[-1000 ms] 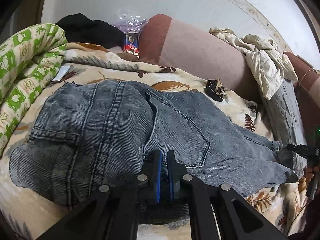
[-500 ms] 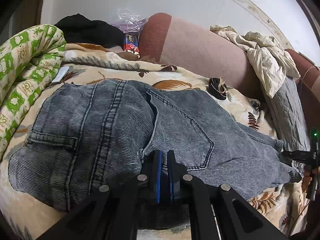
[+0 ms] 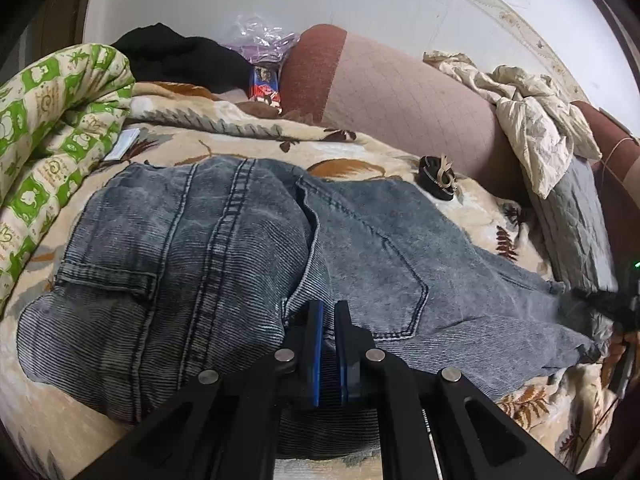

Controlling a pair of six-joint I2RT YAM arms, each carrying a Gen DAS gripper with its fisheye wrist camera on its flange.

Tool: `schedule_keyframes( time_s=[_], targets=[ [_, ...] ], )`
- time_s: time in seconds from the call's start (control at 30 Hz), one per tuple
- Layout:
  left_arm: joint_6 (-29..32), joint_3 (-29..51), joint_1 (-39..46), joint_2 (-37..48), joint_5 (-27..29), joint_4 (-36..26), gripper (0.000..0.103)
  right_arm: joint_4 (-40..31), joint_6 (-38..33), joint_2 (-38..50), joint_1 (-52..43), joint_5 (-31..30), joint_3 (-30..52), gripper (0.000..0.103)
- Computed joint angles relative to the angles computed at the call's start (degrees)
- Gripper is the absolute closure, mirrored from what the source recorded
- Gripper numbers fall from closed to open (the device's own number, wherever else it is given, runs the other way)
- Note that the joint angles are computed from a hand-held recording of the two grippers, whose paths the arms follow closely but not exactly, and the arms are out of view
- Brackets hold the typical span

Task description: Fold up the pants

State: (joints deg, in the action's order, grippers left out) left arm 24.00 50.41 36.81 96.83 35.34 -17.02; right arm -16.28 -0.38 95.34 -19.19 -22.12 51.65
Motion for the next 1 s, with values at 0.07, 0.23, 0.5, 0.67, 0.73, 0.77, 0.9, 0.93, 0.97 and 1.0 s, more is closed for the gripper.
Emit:
schedule_keyframes(
  time_s=[0.07,0.23,0.5,0.67,0.73,0.77,0.9,0.93,0.97,1.0],
  targets=[
    [0.03,-0.11,-0.14,0.3,-0.59,0.2,0.095,2.47,2.36,-2.2,-0.97,-1.88,-0.84,0.1],
    [0.84,-0.2,0.35,0.07,-0.22,-0.53,0.095,10.56,7.43,-3.71,-1.47,-1.58,-2.46,0.1],
    [1.35,-0.31,0.46,0.2,-0.95,-0.53,0.095,6.33,7.4,9.95,0.13,5.02,4.3,0.091],
    [0.22,0.25,1.3,0.02,-0.93,-0.58,0.095,8.28,6.69,-7.17,0.42,6.88,-5.57,0.057],
    [0.45,0.72,1.98,0.28,-0.45,-1.16,0.095,4.54,5.17,-12.21,1.07,2.37,-7.57,0.054],
    [0.5,0.76,2.19,0.29,-0.45,-1.2,0.095,1.69,4.24,-13.59,2.59,1.35,-8.15,0.054],
    [1.5,0.6,3.0,0.41,-0.83,-1.18,0.095,-2.42,3.02,-15.68,10.57,7.23,-11.95,0.054],
    [2.04,0.51,3.08,0.43,-0.96,-1.27,0.095,-2.76,3.05,-14.72,13.44,10.3,-12.56,0.054],
    [2.88,0.35,3.03,0.43,-1.66,-1.23,0.095,-2.64,2.38,-13.7,14.31,11.68,-13.31,0.054],
    [3.16,0.12,2.89,0.43,-2.71,-0.85,0.095,-3.48,2.5,-11.7,15.53,13.7,-13.11,0.054]
  ],
)
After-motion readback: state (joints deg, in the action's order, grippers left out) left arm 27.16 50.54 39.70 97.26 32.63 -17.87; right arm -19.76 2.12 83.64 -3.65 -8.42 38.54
